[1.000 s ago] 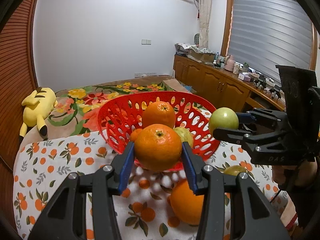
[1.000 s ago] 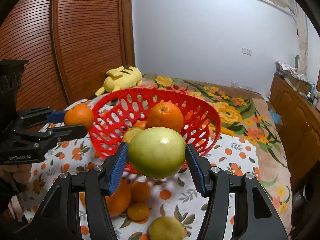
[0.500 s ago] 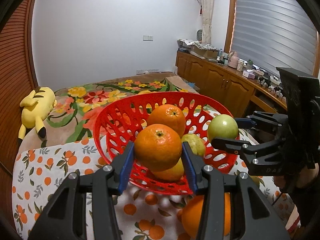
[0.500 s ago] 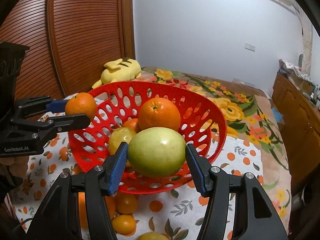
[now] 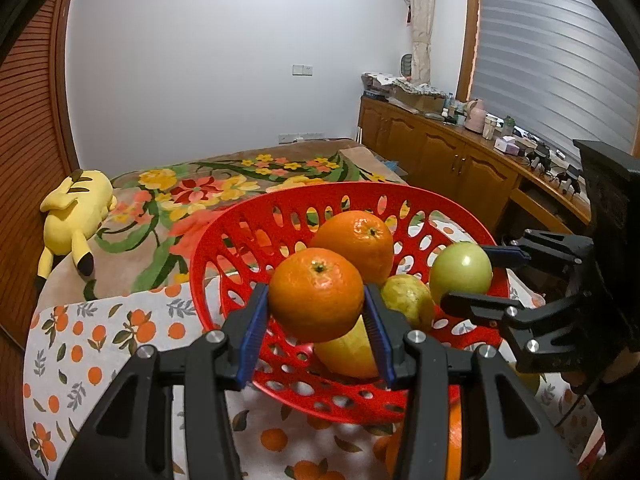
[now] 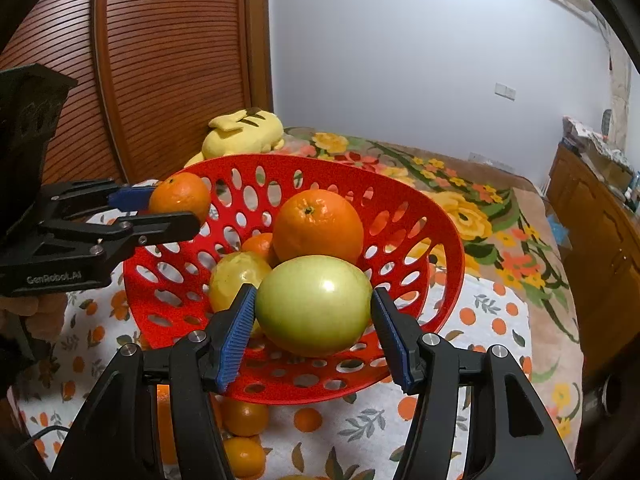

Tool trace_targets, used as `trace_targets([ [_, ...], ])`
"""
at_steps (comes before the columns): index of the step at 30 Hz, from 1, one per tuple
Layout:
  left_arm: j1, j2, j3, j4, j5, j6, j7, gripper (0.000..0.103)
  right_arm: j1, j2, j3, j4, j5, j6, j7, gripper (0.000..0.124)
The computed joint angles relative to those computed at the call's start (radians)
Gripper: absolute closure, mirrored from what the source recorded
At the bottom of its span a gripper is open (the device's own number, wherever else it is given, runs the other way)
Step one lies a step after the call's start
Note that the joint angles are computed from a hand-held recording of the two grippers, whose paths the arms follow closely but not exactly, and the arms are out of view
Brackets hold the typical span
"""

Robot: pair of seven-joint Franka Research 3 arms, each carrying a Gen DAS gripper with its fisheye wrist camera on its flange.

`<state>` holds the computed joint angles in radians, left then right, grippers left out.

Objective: Organize fruits
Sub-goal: 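Open both tools to drop the mandarin and pomelo into the basket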

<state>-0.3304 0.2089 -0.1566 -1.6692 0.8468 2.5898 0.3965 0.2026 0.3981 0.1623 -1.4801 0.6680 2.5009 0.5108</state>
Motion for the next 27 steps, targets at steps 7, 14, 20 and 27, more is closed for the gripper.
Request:
trace_targets([
  [7, 0.001, 0.007, 0.003, 0.010, -0.008, 0.000, 0.012, 0.058, -0.008, -0.021, 0.007, -0.017, 0.039, 0.004, -0.036, 0.064],
  [14, 0.000, 0.020, 0.005, 0.031, -0.022, -0.016, 0.029, 0.058, -0.013, -0.045, 0.003, -0.045, 0.066, 0.004, -0.051, 0.063],
  [20, -0.002, 0.023, 0.007, 0.036, -0.024, -0.021, 0.033, 0.058, -0.021, -0.069, -0.002, -0.073, 0.098, 0.001, -0.067, 0.063],
  [27, 0.000, 0.022, 0.007, 0.034, -0.032, -0.020, 0.041, 0.058, -0.024, -0.096, -0.013, -0.110, 0.122, -0.002, -0.074, 0.063],
])
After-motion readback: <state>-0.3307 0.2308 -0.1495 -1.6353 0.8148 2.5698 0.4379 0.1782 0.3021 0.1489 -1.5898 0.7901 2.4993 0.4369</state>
